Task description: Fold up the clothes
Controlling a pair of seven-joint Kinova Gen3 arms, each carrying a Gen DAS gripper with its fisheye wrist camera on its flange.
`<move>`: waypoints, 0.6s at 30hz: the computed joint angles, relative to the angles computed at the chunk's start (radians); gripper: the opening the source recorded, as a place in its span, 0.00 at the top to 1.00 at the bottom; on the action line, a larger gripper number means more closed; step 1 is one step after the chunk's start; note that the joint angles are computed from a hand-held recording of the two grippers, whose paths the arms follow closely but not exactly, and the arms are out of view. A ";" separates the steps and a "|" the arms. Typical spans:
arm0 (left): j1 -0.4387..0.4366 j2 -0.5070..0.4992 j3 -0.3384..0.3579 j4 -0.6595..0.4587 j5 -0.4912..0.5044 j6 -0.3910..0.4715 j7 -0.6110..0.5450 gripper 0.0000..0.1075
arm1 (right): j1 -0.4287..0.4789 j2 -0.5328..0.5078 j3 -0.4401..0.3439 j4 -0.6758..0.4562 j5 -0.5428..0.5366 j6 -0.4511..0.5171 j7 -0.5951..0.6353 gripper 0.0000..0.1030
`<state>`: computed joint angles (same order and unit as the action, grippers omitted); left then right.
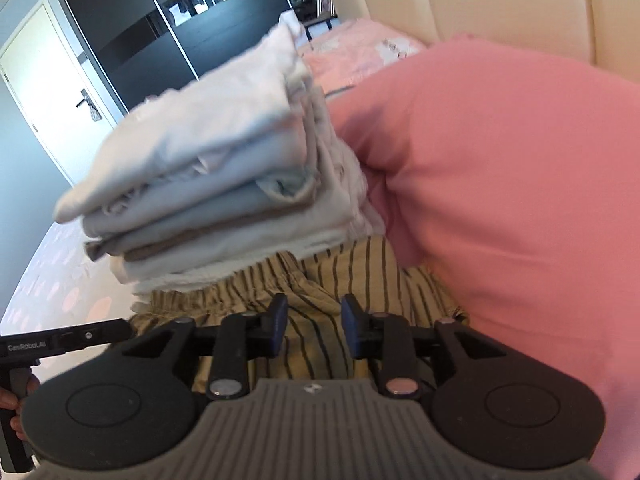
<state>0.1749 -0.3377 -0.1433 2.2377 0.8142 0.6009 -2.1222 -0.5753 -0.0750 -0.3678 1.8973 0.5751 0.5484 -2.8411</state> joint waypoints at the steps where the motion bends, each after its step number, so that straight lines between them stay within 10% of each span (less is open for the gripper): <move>1: -0.009 -0.022 0.009 -0.004 -0.022 0.014 0.020 0.78 | -0.004 -0.009 -0.009 -0.009 0.004 0.024 -0.009 0.66; 18: -0.033 -0.482 -0.002 -0.192 -0.437 0.340 0.354 0.58 | -0.318 0.064 -0.234 -0.376 0.326 0.501 -0.105 0.31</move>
